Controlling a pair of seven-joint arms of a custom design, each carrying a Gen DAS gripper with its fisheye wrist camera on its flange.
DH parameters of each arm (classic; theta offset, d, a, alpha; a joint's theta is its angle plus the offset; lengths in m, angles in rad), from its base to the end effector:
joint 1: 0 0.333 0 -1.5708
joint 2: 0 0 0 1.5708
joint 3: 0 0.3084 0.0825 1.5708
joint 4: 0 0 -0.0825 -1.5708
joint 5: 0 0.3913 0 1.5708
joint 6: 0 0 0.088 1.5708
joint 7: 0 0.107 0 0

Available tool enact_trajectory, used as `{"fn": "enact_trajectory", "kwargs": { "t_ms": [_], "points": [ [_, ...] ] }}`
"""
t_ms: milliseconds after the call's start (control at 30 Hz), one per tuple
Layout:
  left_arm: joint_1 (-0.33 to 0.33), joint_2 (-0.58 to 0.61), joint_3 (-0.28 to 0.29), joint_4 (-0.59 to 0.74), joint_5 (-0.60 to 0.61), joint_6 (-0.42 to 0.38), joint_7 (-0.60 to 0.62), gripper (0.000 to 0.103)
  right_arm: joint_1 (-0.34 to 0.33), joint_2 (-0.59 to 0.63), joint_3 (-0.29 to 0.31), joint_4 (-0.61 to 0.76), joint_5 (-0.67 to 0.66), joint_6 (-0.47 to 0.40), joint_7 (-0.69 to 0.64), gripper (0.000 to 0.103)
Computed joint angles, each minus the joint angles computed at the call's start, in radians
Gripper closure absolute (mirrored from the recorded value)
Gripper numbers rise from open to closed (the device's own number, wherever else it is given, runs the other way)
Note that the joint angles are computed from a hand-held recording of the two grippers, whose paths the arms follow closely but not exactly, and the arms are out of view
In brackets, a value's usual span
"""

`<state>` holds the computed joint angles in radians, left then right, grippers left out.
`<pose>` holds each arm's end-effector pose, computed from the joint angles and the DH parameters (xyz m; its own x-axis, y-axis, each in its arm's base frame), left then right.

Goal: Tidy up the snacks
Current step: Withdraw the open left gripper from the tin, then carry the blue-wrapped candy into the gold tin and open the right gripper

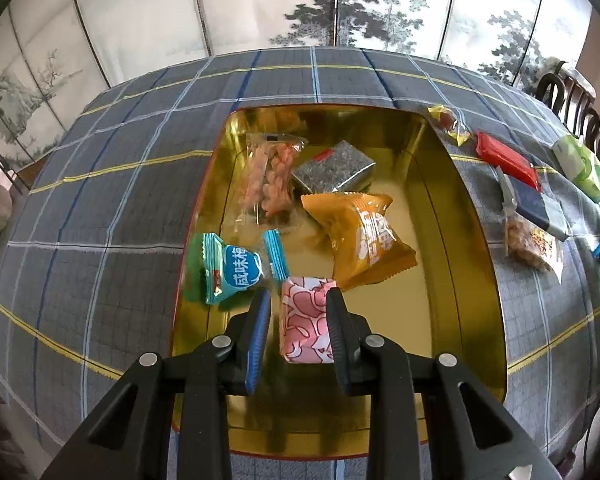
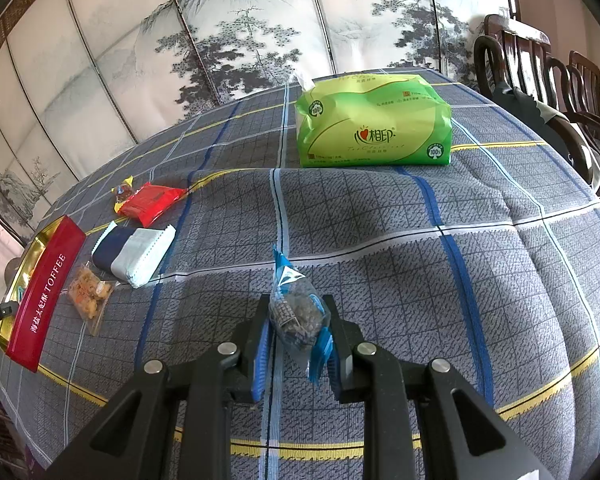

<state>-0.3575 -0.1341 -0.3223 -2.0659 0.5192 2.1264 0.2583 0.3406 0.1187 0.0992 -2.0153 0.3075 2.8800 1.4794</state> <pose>0.4349 -0.3305 0.5032 0.3887 -0.9211 -0.0206 -0.7960 -0.3245 -0.5110 0.5775 0.2503 0.4693 0.3270 -0.9219 -0.2079 -0.7433 -0.1150 -0.6591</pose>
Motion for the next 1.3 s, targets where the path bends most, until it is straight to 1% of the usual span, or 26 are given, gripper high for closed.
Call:
{"fn": "enact_trajectory", "kwargs": {
  "t_ms": [100,333,400,467,533,600,700,767,933,1067,1133,1200,1233,1300],
  "points": [
    [0.001,-0.018,-0.003,-0.014,0.016,0.000,-0.024,0.077,0.000,0.000,0.000,0.000,0.000,0.000,0.000,0.080],
    [0.008,-0.089,-0.027,-0.077,0.080,-0.014,-0.127,0.064,0.001,0.002,0.001,0.002,0.001,0.001,0.000,0.080],
    [0.010,-0.104,-0.051,-0.082,0.130,-0.068,-0.184,0.057,0.001,0.003,0.003,0.003,0.007,0.000,-0.008,0.080],
    [0.010,-0.127,-0.072,-0.095,0.180,-0.122,-0.253,0.046,0.006,0.003,0.000,0.004,-0.011,-0.001,0.000,0.080],
    [0.010,-0.155,-0.083,-0.117,0.216,-0.158,-0.313,0.041,0.012,0.003,-0.004,0.002,-0.034,-0.001,0.013,0.080],
    [0.013,-0.183,-0.096,-0.141,0.252,-0.214,-0.370,0.036,0.012,-0.003,-0.004,-0.003,-0.040,-0.002,0.016,0.080],
    [0.013,-0.218,-0.093,-0.183,0.274,-0.248,-0.415,0.035,0.013,-0.014,-0.002,-0.016,-0.040,0.000,0.028,0.080],
    [0.015,-0.248,-0.074,-0.224,0.260,-0.236,-0.434,0.035,0.012,-0.025,0.004,-0.025,-0.023,-0.001,0.019,0.080],
    [0.035,-0.335,-0.049,-0.344,0.234,-0.151,-0.510,0.035,0.026,-0.054,0.015,-0.037,-0.027,0.001,0.021,0.080],
    [0.050,-0.330,-0.060,-0.359,0.211,-0.164,-0.511,0.035,0.046,-0.067,0.042,-0.006,0.038,-0.015,-0.049,0.080],
    [0.051,-0.334,-0.054,-0.369,0.206,-0.138,-0.512,0.035,0.063,-0.059,0.059,0.029,0.078,-0.029,-0.100,0.080],
    [0.057,-0.330,-0.062,-0.366,0.210,-0.141,-0.515,0.029,0.089,-0.042,0.079,0.076,0.098,-0.041,-0.145,0.080],
    [0.058,-0.318,-0.060,-0.357,0.202,-0.147,-0.505,0.022,0.100,-0.032,0.086,0.098,0.105,-0.050,-0.160,0.080],
    [0.057,-0.310,-0.048,-0.356,0.186,-0.131,-0.489,0.022,0.125,0.002,0.104,0.160,0.122,-0.073,-0.192,0.080]
  ]
}}
